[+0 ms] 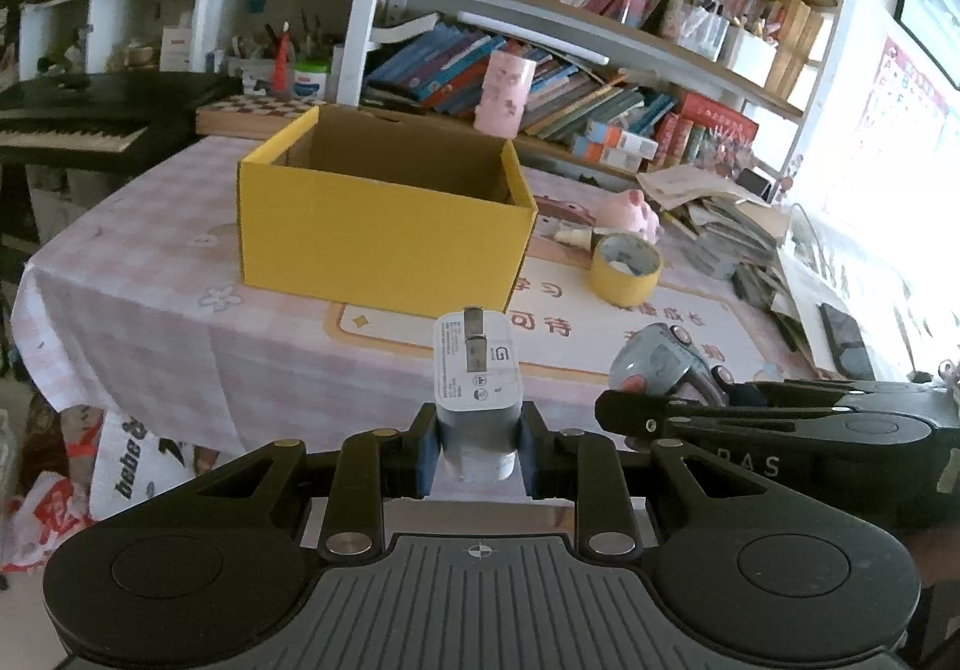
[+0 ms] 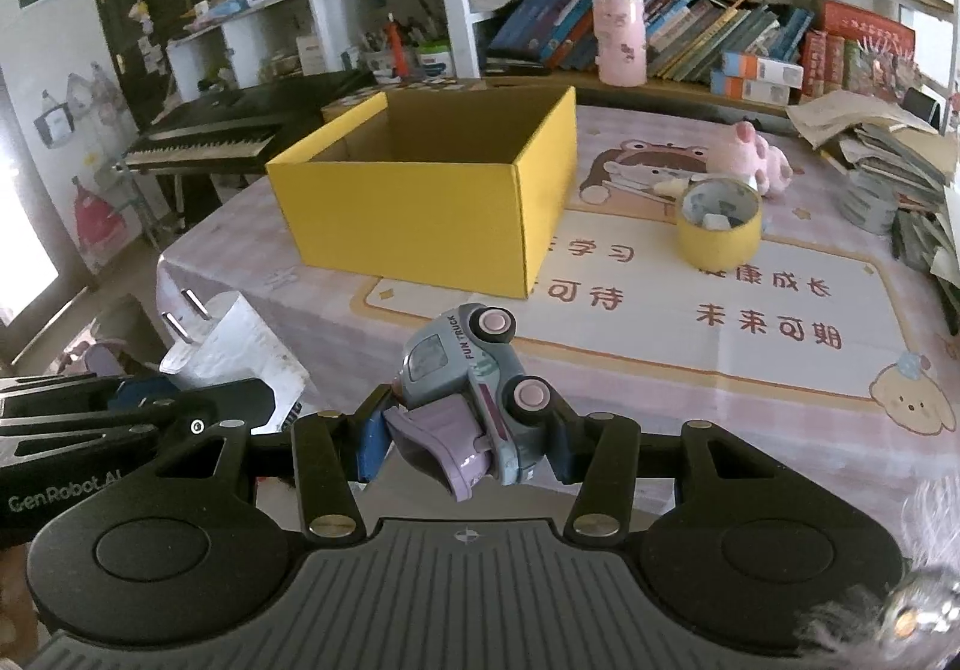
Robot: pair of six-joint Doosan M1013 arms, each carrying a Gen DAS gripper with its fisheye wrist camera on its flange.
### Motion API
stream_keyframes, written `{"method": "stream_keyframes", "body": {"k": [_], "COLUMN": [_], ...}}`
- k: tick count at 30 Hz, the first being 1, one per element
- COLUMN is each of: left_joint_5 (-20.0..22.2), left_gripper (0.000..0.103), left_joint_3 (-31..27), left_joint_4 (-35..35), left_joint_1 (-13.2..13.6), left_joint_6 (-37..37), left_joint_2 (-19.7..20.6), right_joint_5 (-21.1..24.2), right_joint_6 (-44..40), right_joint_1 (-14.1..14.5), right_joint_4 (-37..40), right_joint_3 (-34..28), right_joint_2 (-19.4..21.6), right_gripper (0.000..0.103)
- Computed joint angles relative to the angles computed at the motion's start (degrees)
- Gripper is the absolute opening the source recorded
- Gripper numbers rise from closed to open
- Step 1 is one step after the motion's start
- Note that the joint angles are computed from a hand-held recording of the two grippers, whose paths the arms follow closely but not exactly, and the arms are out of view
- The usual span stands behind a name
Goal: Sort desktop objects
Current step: 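Carry the white charger in the left tool while the right tool carries the toy car to the yellow box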
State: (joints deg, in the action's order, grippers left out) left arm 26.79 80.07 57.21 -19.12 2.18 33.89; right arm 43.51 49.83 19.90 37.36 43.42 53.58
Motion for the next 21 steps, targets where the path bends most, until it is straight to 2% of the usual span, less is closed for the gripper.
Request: {"method": "stream_keyframes", "body": {"k": [11,21], "left_joint_5": [0.8,0.4], "left_gripper": [0.025,0.025], "left_joint_3": [1.2,1.4], "left_joint_4": [3.1,2.3], "left_joint_1": [-0.3,-0.2], "left_joint_6": [-3.9,-3.2], "left_joint_2": [-0.7,-0.8], "right_joint_5": [0.1,0.8], "right_joint_6": [-1.3,-1.0], "right_joint_1": [0.2,0.4], "right_joint_4": [0.7,0.1], "right_joint_3": [0.5,0.6], "right_joint_2": [-0.3,-0.5], "right_gripper": [0.047,0.047]}}
